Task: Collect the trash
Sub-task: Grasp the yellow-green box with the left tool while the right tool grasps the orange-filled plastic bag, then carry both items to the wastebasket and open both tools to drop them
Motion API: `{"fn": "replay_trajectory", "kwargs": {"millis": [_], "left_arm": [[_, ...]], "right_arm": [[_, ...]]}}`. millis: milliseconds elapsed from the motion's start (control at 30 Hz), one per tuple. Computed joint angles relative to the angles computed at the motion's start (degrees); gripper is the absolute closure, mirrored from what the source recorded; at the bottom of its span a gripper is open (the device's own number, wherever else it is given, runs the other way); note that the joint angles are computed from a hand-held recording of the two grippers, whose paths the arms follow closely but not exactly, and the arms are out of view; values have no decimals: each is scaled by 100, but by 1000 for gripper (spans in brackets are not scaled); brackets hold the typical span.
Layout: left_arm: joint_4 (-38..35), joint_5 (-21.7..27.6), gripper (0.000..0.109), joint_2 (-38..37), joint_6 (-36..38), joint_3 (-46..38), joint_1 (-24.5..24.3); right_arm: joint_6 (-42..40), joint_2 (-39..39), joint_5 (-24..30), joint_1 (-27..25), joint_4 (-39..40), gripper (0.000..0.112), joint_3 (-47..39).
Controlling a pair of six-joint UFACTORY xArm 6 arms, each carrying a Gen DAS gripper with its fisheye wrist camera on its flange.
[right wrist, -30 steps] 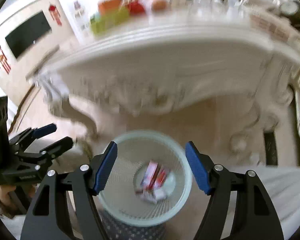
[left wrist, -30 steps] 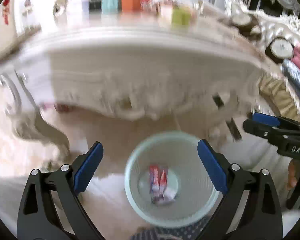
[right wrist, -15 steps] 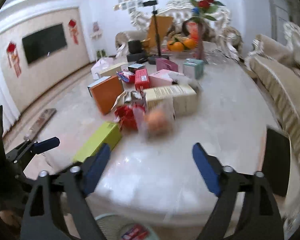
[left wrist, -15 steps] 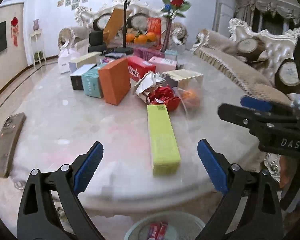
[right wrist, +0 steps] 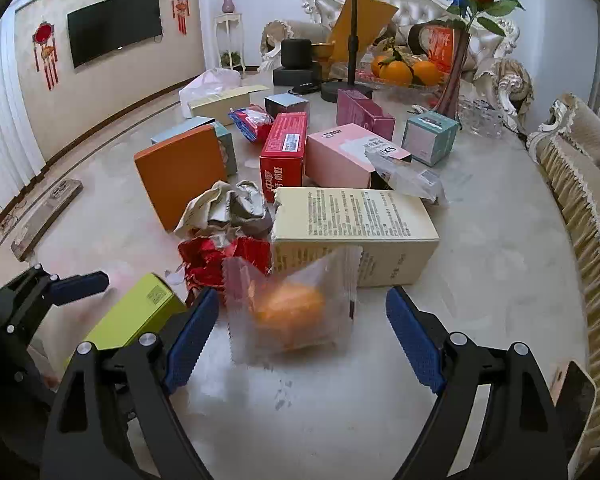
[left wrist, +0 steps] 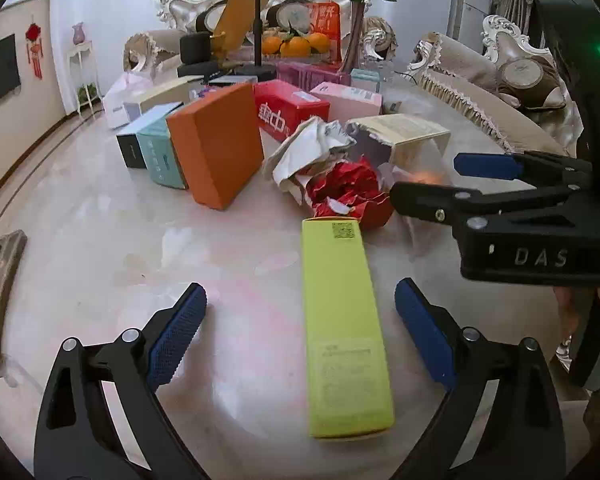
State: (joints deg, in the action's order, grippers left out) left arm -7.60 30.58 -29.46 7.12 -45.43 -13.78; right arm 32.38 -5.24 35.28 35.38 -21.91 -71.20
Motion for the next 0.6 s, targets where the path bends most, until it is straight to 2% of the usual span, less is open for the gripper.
{"fn": "replay_trajectory", "kwargs": {"millis": [100,133,167,200,233,267,367,600], "left_arm": [[-312,4,18,-5,350,4,10],[-153,-7,29,-19,305,16,0],[18,-61,49,-33,242,38,-9],[-25,-109,62,-41,315,50,9],[-308,-96,79,-46,515,34,64],[-647,-14,79,-37,755,-6,130],[-711,59,79,-29,897,-46,229],[-1203,236,79,-395,1422,-5,468]], "right_arm": [[-50,76,46,4,32,33,-60],[-96,76,53,18,144,45,-45],[-97,70,35,11,255,54,-33],[103,39,45,21,182,57,-8],[224,0,29,23,180,62,25],[366,-47,-2,27,100,68,70],[543,-249,-78,24,186,69,278],[1170,-750,-251,97,-146,70,703]]}}
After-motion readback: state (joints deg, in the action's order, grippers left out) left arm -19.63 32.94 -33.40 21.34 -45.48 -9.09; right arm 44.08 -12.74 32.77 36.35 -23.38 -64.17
